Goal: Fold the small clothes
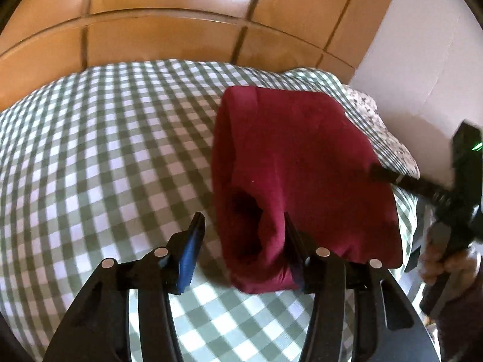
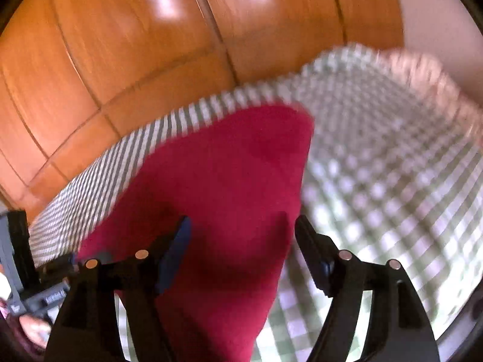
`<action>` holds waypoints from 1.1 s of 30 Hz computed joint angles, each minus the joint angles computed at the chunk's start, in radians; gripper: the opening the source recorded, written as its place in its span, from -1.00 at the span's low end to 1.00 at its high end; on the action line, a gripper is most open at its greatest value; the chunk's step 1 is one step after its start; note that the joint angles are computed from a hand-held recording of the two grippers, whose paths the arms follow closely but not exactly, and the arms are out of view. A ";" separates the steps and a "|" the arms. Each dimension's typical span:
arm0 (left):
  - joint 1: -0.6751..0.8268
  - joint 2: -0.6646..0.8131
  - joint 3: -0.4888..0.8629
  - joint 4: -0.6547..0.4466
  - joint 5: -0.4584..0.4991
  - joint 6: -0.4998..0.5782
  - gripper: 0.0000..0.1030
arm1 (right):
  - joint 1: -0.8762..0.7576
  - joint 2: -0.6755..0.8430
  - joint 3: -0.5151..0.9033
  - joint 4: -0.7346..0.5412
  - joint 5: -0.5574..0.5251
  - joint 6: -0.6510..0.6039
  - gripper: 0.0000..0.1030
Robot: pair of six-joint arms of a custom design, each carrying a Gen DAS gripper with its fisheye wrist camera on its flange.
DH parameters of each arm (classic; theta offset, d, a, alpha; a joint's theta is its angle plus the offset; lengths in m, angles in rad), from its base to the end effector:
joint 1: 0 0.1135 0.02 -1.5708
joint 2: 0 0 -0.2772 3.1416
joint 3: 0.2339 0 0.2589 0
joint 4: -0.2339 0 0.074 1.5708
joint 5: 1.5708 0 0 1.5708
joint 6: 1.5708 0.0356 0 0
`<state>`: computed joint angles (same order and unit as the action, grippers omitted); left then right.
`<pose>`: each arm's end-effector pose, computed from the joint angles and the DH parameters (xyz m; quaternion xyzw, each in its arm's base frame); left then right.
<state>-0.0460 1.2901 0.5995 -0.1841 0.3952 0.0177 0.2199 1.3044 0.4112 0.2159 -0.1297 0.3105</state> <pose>0.2432 -0.0249 0.1837 0.0963 0.9191 -0.1893 0.3318 0.2301 0.0562 0.1538 0.0128 0.9003 0.1694 0.4007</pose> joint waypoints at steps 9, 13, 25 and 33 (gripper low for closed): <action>0.054 0.060 -0.048 0.048 0.059 -0.030 -0.02 | 0.125 0.333 0.317 -0.120 0.142 0.008 0.29; 0.055 0.073 -0.062 0.071 0.063 -0.044 -0.02 | 0.101 0.464 0.409 -0.138 0.132 -0.023 0.34; 0.060 -0.094 -0.079 -0.012 -0.063 -0.073 0.41 | 0.158 0.235 0.230 -0.089 0.229 0.070 0.77; 0.022 -0.301 -0.114 -0.109 -0.174 -0.090 0.46 | 0.336 0.089 0.062 -0.133 0.405 0.241 0.81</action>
